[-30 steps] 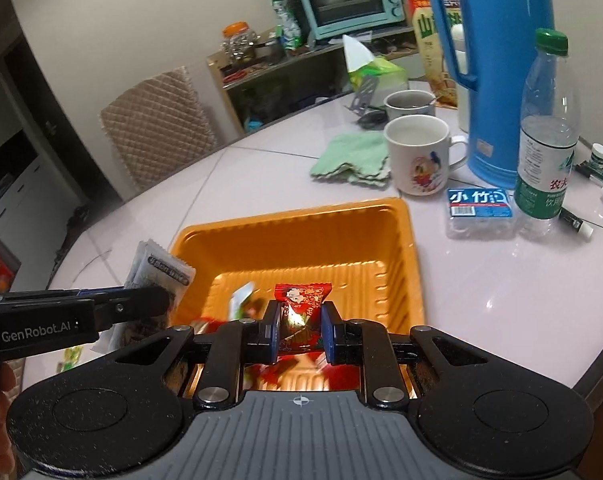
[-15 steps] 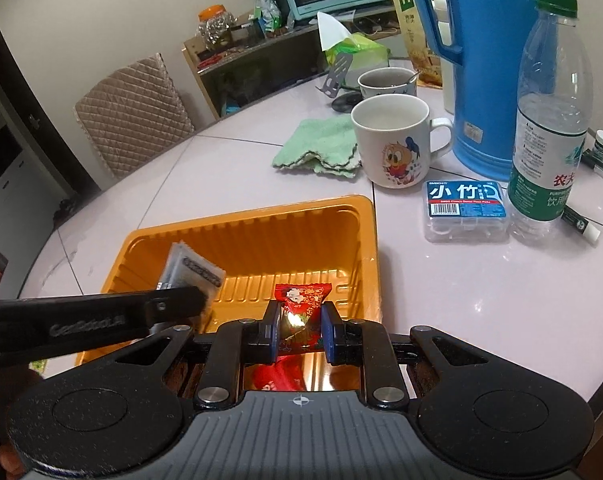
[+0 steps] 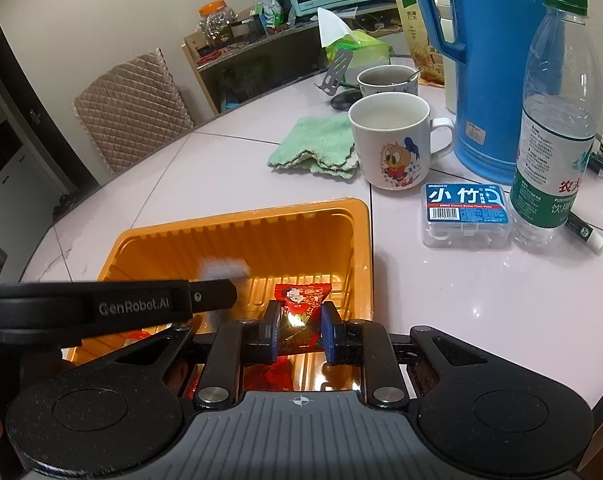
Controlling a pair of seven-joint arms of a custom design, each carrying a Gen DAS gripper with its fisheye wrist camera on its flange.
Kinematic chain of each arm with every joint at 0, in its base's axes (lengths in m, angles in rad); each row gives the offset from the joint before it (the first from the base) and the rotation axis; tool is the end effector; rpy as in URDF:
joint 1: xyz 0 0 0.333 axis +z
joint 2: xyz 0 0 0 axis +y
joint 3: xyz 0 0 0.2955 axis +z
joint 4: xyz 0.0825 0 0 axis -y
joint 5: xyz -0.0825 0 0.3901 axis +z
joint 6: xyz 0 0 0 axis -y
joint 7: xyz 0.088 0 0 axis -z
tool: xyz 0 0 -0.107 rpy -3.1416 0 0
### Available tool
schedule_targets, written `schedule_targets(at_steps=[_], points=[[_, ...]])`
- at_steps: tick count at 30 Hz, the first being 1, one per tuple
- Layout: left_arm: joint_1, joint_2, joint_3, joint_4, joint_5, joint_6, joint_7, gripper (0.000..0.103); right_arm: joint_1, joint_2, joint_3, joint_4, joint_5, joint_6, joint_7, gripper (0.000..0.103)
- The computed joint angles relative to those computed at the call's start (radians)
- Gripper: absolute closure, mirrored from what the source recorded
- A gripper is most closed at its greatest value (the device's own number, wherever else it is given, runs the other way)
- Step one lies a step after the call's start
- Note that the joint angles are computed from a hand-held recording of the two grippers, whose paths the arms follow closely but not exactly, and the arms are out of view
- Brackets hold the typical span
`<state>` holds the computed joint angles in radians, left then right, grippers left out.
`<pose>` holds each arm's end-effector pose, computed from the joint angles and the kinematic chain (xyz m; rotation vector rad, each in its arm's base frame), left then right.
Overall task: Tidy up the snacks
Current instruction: 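Open both grippers to drop the snacks into the tray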
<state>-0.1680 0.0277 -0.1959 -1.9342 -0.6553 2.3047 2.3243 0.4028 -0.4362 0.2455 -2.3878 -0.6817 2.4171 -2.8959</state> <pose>0.5595 -0.2255 0.4868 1.1706 -2.6994 0.9872 0.3737 0.2884 0.5062 -0.9782 2.2317 -0.5368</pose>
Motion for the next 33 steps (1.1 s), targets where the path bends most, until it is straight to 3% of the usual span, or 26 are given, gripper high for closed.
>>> schedule_targets(at_steps=[16, 21, 25, 28, 30, 33], points=[[0.052, -0.010, 0.033, 0.014, 0.041, -0.029, 0.048, 0.082, 0.012, 0.017, 0.001, 0.023, 0.010, -0.015, -0.024, 0.082], [0.068, -0.030, 0.042, -0.001, 0.033, -0.035, 0.087, 0.073, 0.013, 0.037, 0.015, 0.054, 0.001, -0.076, -0.018, 0.081], [0.078, -0.044, 0.049, -0.011, 0.024, -0.043, 0.120, 0.072, 0.015, 0.025, 0.013, 0.045, -0.006, -0.068, 0.022, 0.079], [0.086, -0.062, 0.056, -0.025, 0.009, -0.050, 0.157, 0.069, 0.021, 0.017, 0.023, 0.050, -0.012, -0.089, 0.037, 0.067], [0.091, -0.078, 0.062, -0.037, -0.003, -0.057, 0.182, 0.068, 0.028, 0.013, 0.033, 0.054, -0.016, -0.104, 0.051, 0.054], [0.100, -0.104, 0.073, -0.054, -0.021, -0.076, 0.217, 0.065, 0.040, 0.013, 0.051, 0.067, -0.026, -0.132, 0.075, 0.047]])
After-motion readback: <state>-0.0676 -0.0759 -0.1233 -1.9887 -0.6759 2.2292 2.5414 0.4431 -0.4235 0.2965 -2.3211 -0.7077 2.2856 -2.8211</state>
